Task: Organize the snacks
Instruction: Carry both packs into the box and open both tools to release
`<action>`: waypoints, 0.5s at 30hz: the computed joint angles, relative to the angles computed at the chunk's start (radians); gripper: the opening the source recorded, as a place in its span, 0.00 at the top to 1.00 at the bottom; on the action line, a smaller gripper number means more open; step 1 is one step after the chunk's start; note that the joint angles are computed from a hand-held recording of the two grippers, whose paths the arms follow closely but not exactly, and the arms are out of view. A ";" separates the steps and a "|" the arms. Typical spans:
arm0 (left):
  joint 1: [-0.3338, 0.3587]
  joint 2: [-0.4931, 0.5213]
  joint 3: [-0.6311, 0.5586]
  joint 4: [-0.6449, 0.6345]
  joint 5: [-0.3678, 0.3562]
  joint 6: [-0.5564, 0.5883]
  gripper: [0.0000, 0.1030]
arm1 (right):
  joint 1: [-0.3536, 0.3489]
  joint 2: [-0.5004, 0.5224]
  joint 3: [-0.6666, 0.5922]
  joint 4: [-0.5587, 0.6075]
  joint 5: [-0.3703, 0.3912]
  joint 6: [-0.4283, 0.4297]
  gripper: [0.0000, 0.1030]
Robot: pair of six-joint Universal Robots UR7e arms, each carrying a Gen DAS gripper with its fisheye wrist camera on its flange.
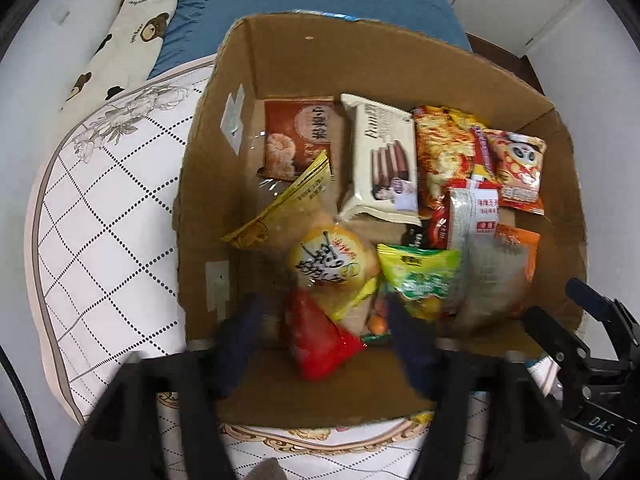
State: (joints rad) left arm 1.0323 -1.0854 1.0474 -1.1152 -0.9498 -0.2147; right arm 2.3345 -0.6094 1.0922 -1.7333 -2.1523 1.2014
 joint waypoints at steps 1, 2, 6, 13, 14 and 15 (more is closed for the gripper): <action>0.002 -0.002 0.005 -0.011 -0.002 0.004 0.19 | -0.003 -0.002 0.004 0.007 0.004 0.008 0.04; 0.004 -0.007 0.015 -0.027 -0.003 0.009 0.19 | -0.004 -0.004 0.007 0.011 0.005 0.013 0.04; 0.003 -0.028 0.055 -0.082 0.004 0.024 0.18 | -0.006 -0.007 0.005 0.043 -0.007 0.033 0.03; -0.022 -0.093 0.156 -0.215 0.032 0.068 0.18 | 0.012 0.002 -0.025 0.126 -0.054 0.086 0.03; -0.029 -0.104 0.169 -0.228 0.042 0.075 0.18 | 0.016 0.002 -0.028 0.135 -0.060 0.093 0.03; -0.036 -0.117 0.185 -0.247 0.049 0.085 0.18 | 0.021 0.005 -0.035 0.148 -0.068 0.099 0.03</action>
